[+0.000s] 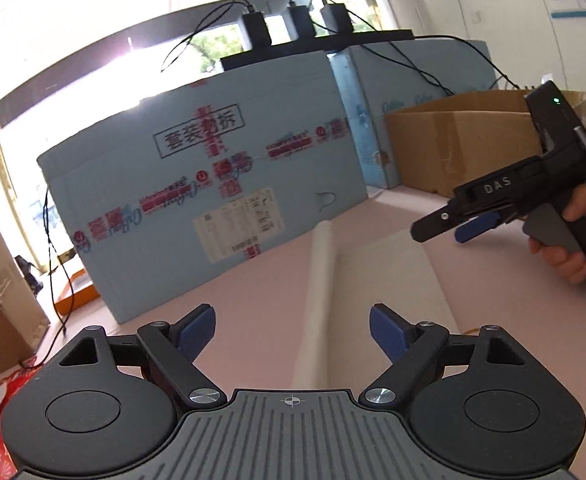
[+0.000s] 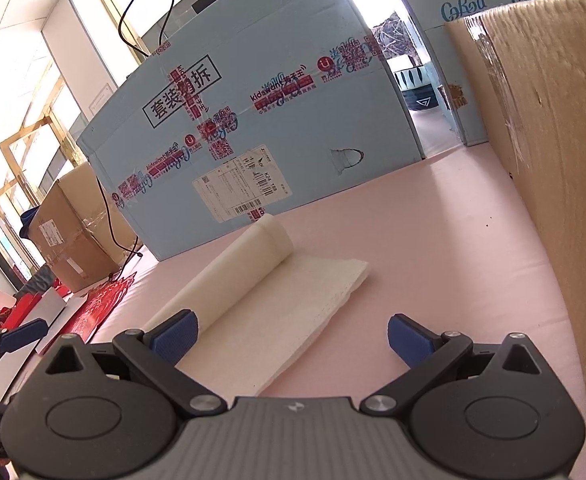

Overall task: Fold shopping bag
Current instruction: 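Pull the bag open and lay it flat with the left tool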

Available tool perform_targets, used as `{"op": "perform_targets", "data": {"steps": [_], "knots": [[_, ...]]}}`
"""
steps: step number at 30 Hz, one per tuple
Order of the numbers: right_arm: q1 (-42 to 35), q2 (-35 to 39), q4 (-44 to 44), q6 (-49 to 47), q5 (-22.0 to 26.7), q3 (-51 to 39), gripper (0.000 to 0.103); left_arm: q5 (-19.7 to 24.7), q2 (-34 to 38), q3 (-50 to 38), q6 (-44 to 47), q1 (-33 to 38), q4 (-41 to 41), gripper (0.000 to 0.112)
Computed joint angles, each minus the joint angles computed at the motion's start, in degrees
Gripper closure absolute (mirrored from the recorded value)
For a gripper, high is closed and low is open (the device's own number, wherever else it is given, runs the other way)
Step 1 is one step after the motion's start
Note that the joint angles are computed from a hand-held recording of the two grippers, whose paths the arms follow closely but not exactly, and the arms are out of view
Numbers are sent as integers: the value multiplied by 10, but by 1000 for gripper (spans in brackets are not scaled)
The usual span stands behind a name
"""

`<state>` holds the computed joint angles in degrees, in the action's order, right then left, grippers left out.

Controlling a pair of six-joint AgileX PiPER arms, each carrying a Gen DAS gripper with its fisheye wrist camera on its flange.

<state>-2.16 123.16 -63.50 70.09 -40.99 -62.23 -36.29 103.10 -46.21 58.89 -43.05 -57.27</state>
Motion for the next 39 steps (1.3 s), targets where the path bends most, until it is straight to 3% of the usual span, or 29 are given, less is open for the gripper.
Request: {"op": "perform_targets", "data": {"steps": [2, 5, 8, 10, 11, 16, 18, 20, 23, 27, 31, 36, 39], "knots": [[1, 0, 0, 2, 5, -1, 0, -8, 27, -27, 92, -3, -72, 26], [2, 0, 2, 0, 6, -1, 0, -63, 65, -54, 174, 3, -164, 26], [4, 1, 0, 1, 9, -2, 0, -152, 85, -59, 162, 11, -200, 26], [5, 1, -1, 0, 11, -3, 0, -189, 68, -26, 122, -3, -162, 26], [5, 1, -3, 0, 11, -3, 0, -188, 52, -5, 103, -8, -136, 26], [8, 0, -2, -4, 15, -3, 0, 1, -56, 83, -59, -24, 33, 26], [9, 0, 2, -7, 16, -2, 0, 47, -61, 88, -76, -44, 52, 26], [10, -1, 5, -12, 17, 0, 0, 47, -43, 77, -12, -77, -20, 26], [12, -2, 10, -19, 20, 2, 0, -14, -2, 55, 90, -126, -145, 26], [12, -4, 12, -22, 20, 4, 0, -37, 13, 43, 127, -145, -185, 26], [12, -5, 13, -22, 19, 6, 0, 14, -5, 44, 143, -127, -177, 26], [12, -6, 11, -21, 20, 6, 0, 114, -45, 73, 0, -53, -75, 29], [12, -6, 11, -22, 21, 6, 0, 117, -57, 93, -50, -46, -42, 29]]}}
